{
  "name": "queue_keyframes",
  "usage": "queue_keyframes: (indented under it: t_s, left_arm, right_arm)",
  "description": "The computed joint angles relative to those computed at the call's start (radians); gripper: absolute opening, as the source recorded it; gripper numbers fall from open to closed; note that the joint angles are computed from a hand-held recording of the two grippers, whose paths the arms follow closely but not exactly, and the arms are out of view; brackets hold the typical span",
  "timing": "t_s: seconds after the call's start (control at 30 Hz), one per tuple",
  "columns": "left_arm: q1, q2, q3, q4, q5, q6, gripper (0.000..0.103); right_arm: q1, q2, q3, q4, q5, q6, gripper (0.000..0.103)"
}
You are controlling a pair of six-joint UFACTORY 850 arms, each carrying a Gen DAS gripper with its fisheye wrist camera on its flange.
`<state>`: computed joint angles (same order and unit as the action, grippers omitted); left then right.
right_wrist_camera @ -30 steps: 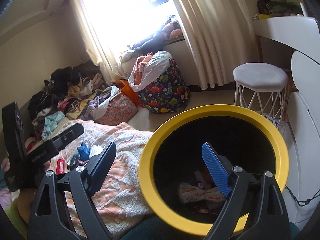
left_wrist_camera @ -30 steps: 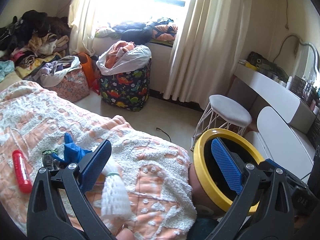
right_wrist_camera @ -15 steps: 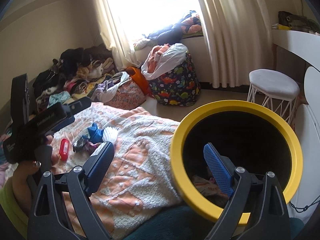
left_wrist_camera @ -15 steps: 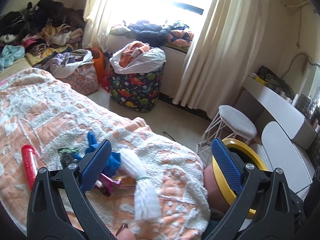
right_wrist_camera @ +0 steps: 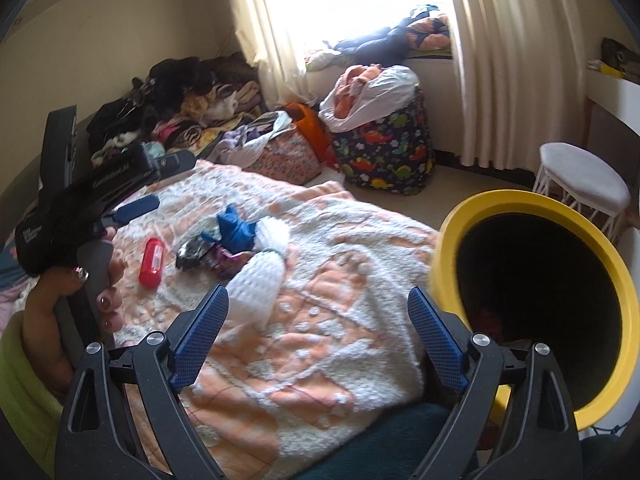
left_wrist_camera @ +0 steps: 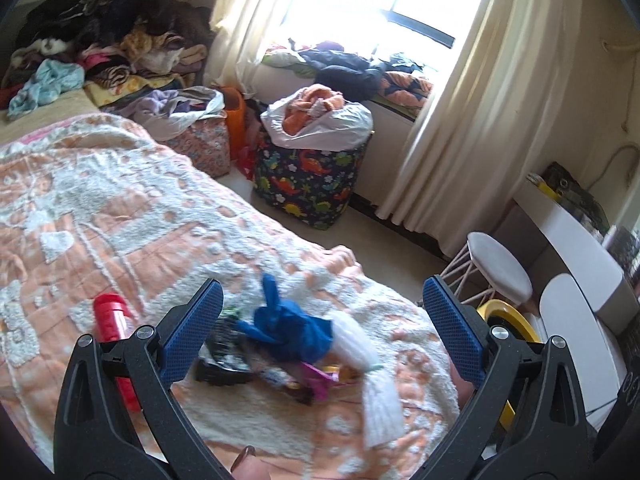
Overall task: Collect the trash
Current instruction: 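Move both open tools back toward the blue glove and white mesh net, then grasp the blue glove with the left tool while the right tool grasps the white mesh net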
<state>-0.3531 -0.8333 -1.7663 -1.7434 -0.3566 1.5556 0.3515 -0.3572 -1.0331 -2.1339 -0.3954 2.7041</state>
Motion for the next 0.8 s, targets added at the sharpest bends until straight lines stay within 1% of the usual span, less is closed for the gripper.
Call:
queue_keyframes:
  t_s: [0.27, 0.37, 0.4, 0.43, 0.5, 0.57, 0.6, 0.63, 0.7, 0.73, 0.77, 0.8]
  left_arm:
    - [0.032, -0.056, -0.073, 0.165, -0.018, -0.175, 0.092]
    - [0.037, -0.093, -0.128, 0.265, -0.048, -0.266, 0.092]
    - [0.038, -0.11, -0.153, 0.305, -0.063, -0.299, 0.09]
    - [0.037, -0.12, -0.169, 0.324, -0.074, -0.315, 0.082]
    - [0.036, -0.146, -0.207, 0.392, -0.097, -0.374, 0.075]
    - [0.035, -0.178, -0.257, 0.47, -0.129, -0.451, 0.071]
    - [0.034, -0.19, -0.277, 0.505, -0.139, -0.479, 0.067]
    - [0.032, -0.203, -0.299, 0.541, -0.148, -0.51, 0.062]
    - [0.026, -0.227, -0.339, 0.612, -0.16, -0.566, 0.057]
    - [0.025, -0.237, -0.354, 0.636, -0.168, -0.586, 0.054]
    - [0.024, -0.247, -0.371, 0.659, -0.178, -0.606, 0.053]
    - [0.022, -0.263, -0.398, 0.698, -0.194, -0.642, 0.052]
  right_arm:
    - [0.005, -0.076, -0.097, 0.008, 0.07, -0.037, 0.088]
    - [0.003, -0.105, -0.131, 0.009, 0.097, -0.046, 0.088]
    - [0.0, -0.116, -0.143, 0.003, 0.108, -0.038, 0.088]
    - [-0.001, -0.125, -0.153, 0.002, 0.115, -0.033, 0.088]
    - [-0.01, -0.145, -0.176, -0.048, 0.142, 0.029, 0.088]
    - [-0.016, -0.163, -0.198, -0.061, 0.161, 0.047, 0.088]
    - [-0.019, -0.172, -0.209, -0.072, 0.171, 0.055, 0.088]
    - [-0.019, -0.179, -0.218, -0.063, 0.175, 0.043, 0.088]
    - [-0.024, -0.197, -0.24, -0.034, 0.189, 0.016, 0.088]
    - [-0.03, -0.206, -0.25, -0.071, 0.201, 0.06, 0.086]
    - [-0.036, -0.215, -0.261, -0.109, 0.216, 0.104, 0.081]
    - [-0.042, -0.23, -0.277, -0.106, 0.236, 0.106, 0.078]
